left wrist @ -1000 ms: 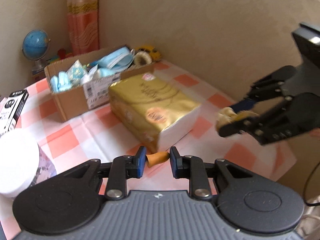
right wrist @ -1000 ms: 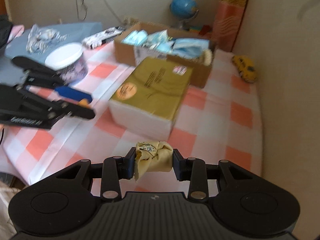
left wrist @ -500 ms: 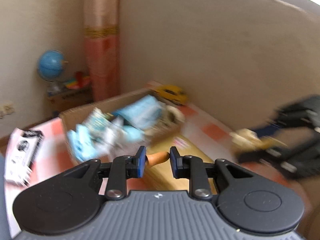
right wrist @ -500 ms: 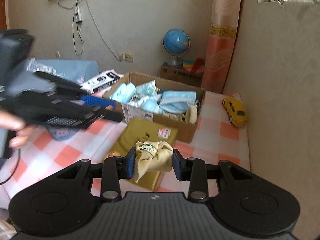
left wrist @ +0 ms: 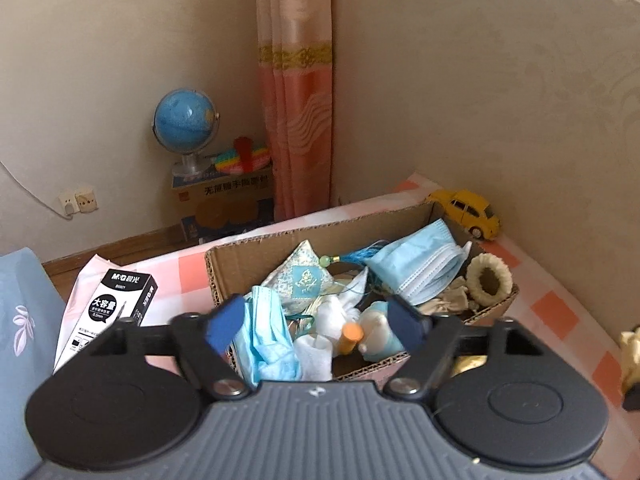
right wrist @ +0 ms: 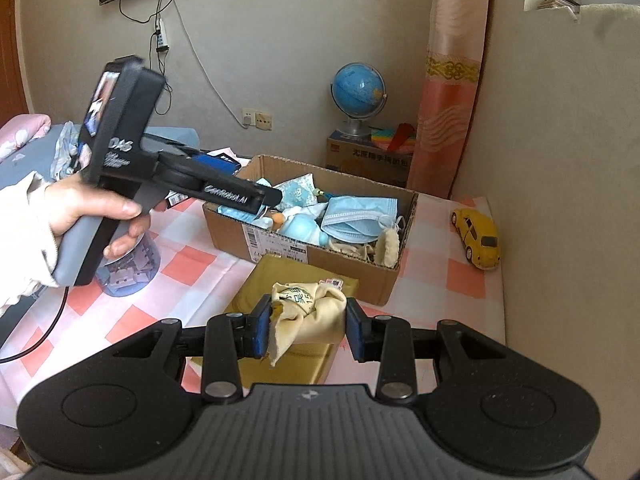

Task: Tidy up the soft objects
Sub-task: 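Carry the yellow cloth over the box and open the right gripper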

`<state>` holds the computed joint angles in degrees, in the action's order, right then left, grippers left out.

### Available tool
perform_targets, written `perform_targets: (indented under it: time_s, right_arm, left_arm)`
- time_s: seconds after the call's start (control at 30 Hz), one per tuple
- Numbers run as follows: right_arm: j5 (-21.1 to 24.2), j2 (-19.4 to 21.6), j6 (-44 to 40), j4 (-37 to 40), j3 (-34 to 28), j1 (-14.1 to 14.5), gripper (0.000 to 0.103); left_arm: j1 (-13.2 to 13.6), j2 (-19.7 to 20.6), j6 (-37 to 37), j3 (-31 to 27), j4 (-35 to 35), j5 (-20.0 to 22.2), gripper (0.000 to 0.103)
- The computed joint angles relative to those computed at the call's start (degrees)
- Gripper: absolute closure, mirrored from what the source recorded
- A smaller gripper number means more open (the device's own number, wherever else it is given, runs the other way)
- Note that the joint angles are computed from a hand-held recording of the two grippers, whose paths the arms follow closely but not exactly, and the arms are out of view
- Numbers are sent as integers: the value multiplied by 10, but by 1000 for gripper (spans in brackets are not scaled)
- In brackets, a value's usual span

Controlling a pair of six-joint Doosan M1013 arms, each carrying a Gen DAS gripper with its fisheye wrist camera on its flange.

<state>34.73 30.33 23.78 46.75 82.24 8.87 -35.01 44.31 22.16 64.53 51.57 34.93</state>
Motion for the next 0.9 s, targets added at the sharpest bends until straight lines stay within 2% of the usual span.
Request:
perform_targets:
  time_s: [0.07,0.17,0.23,0.4,0.5,0.6,0.73,0.9]
  right_arm:
    - [-1,2,2,-1,-4,1,62]
    - [-2,7,8,-8,-13,4,62]
    - [-2,13,14,-15,-23,7,62]
    - [8,40,46,-33,-65,15,62]
    - [20,63,76,-49,-102,22,62]
    - [40,91,116,-66,-148,30,62]
    - [51,121,153,-86,-199,45,61]
    - [71,155,192,-102,-258,59,61]
  left_arm:
    - [0,-2,-2,1,1,1,21]
    - [-4,-9,-17,13,18,2,11]
    - [-6,-18,-29,28,26,-5,10]
    - [-19,-46,-102,82,85,-21,3]
    - [-27,-64,-174,117,126,-37,2]
    - [-37,-74,-229,139,160,-23,1]
    - [-48,-81,-274,158,185,-7,1]
    - [-55,-89,-312,177,191,-16,1]
